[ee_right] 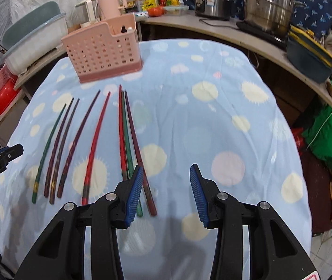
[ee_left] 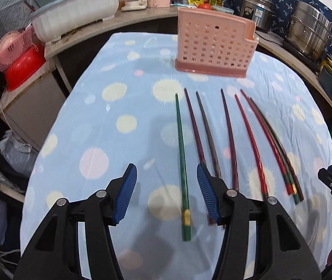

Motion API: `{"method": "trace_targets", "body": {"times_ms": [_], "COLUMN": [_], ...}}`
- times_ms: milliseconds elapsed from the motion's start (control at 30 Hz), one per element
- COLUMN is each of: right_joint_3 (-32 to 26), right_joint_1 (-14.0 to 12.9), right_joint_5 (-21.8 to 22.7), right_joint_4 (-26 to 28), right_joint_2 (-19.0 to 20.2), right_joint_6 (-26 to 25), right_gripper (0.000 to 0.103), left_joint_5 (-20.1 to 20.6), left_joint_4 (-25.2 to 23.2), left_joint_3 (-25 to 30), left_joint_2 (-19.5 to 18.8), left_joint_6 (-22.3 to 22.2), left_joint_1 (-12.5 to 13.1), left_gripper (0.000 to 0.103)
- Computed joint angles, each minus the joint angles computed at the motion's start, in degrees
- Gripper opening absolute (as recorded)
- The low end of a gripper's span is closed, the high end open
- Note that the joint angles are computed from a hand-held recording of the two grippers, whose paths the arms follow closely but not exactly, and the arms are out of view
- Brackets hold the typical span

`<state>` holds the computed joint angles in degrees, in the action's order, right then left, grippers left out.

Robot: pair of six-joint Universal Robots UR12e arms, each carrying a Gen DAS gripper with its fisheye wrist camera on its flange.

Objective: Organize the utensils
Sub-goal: 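Withdraw both open tools from the caddy back toward the chopsticks, then grasp a dark-red chopstick with the right tool while the left tool grasps the green chopstick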

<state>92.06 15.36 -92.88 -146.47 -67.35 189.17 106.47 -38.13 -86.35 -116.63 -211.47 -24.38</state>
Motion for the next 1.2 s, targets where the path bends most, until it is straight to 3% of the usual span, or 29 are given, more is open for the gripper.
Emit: {"method": "trace_targets", "body": {"times_ms": [200,467,767,1033,1133,1200], "right_joint_3": [2.0,1.9,1.0,0.7,0.8,0.8], "right_joint_1": [0.1,0.4,0.8,0.9,1.0,1.1], "right_joint_5": [0.7,1.6,2.0,1.9,1.5,1.4], "right_joint_4": [-0.2,0.6,1.3,0.8,0.6,0.6], "right_joint_2": [0.0,0.5,1.6,2.1,2.0,2.0], "right_joint_6": [0.1,-0.9,-2.2,-2.6,-2.9,-3.0], "right_gripper": [0.028,0.023,0.013,0.01,0.01,0.01], "left_joint_5": [-0.8,-1.5,-2.1,-3.6,-4.9,-4.6], "left_joint_4": [-0.7,-1.2,-0.9,-1.1,-1.8,-1.7], "left_joint_3": [-2.2,-3.7,-3.6,-2.8,-2.7,-2.8], "left_joint_2": [0.6,1.0,0.9,0.2,0.0,0.0], "left_joint_6": [-0.8,-2.6,-2.1,-1.1,-0.8,-0.7], "left_joint_1": [-0.6,-0.6,-0.7,-0.9,-0.7,-0.7], "left_gripper": [0.05,0.049,0.049,0.048,0.036,0.033]}}
